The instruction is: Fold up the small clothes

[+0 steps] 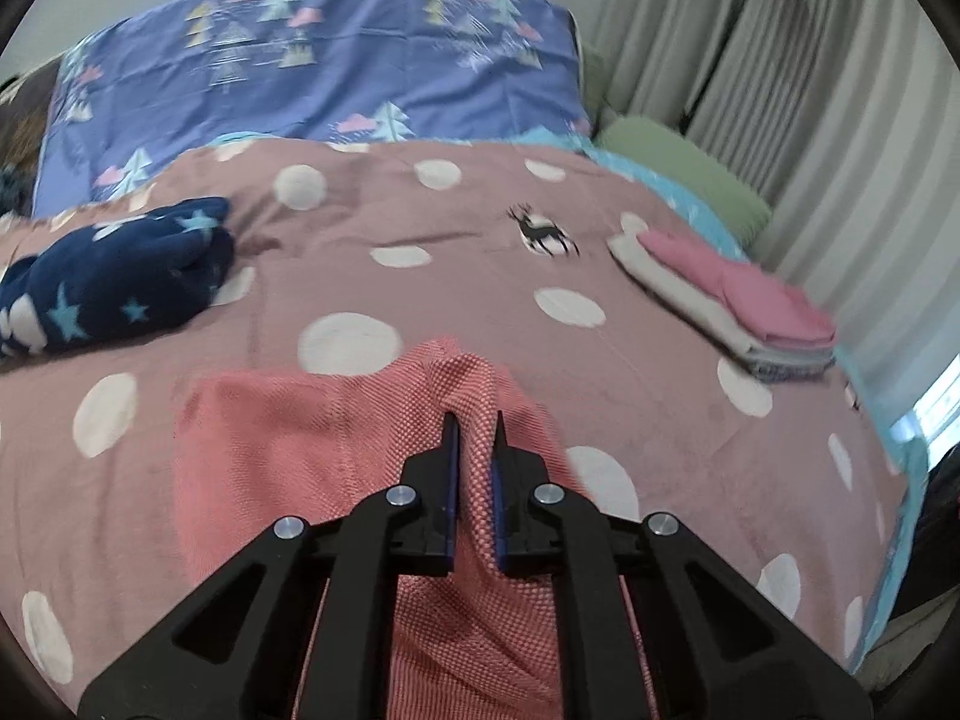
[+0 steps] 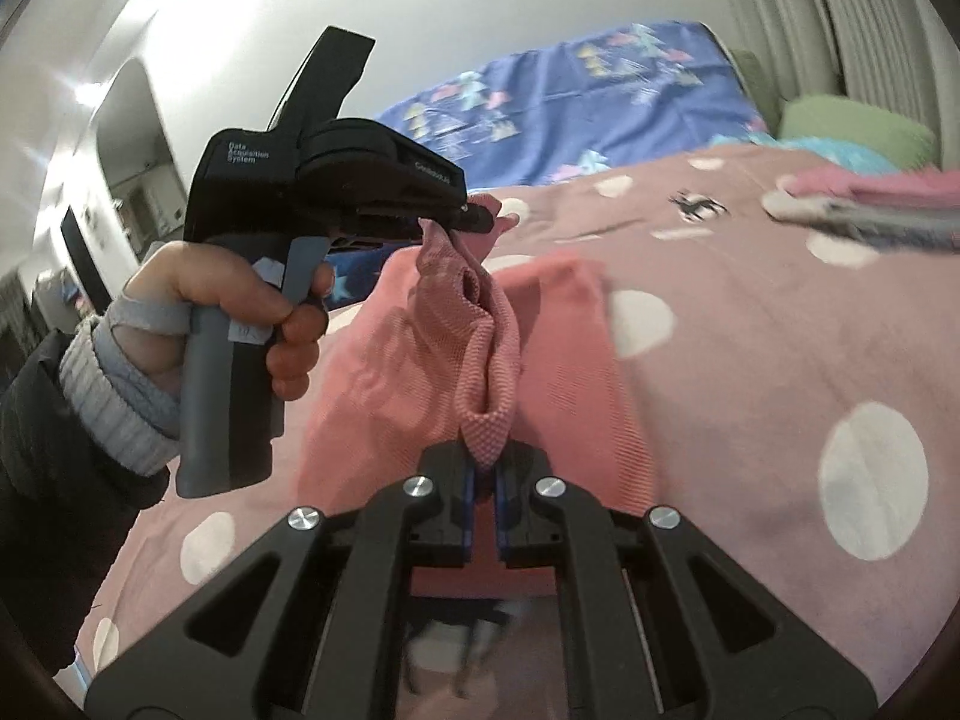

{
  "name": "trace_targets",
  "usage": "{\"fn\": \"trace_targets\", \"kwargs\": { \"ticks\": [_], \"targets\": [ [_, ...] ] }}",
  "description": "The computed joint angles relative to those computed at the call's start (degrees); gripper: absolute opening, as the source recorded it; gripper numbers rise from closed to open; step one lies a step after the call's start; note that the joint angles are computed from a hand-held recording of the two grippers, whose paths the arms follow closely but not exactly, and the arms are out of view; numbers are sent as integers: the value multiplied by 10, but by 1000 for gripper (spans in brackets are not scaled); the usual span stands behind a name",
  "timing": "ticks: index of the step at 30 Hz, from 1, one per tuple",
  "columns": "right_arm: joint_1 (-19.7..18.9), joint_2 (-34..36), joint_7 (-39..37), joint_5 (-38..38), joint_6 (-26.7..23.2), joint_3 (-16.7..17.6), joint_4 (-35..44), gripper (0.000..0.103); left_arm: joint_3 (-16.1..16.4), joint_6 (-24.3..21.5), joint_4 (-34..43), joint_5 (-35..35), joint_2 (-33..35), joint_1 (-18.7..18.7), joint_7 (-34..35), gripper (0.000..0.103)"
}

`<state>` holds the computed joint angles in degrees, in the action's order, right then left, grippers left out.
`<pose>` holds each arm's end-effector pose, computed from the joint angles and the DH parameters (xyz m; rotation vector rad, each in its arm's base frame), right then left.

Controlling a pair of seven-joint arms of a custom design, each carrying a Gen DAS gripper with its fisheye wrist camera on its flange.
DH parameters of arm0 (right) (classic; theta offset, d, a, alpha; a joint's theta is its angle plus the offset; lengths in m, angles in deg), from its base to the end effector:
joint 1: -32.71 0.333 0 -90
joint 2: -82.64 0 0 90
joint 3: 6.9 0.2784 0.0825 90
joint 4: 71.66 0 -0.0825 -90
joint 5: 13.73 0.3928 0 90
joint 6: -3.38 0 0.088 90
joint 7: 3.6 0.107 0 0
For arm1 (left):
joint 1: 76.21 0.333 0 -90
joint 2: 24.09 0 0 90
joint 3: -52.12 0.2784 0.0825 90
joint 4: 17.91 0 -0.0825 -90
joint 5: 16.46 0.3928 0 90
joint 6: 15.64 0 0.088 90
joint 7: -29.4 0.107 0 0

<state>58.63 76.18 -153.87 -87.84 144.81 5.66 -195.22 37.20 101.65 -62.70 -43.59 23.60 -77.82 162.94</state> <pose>0.4372 0.3528 0.4492 -1.1164 1.8797 -0.7660 0.7644 -0.1551 0.4860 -1.0789 2.6401 -1.1690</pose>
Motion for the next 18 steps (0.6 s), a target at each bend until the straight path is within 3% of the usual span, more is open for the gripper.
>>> {"fn": "trace_targets", "kwargs": {
  "ticks": [5, 14, 18],
  "targets": [
    [-19, -25, 90, -30, 66, -11, -46, 5, 12, 48, -78, 17, -44, -20, 11, 6],
    [-29, -40, 162, -87, 55, 5, -57, 5, 15, 81, -132, 20, -76, -31, 8, 6],
    [-28, -38, 162, -72, 52, 2, -59, 5, 15, 82, -125, 22, -69, -39, 2, 6]
  ]
}}
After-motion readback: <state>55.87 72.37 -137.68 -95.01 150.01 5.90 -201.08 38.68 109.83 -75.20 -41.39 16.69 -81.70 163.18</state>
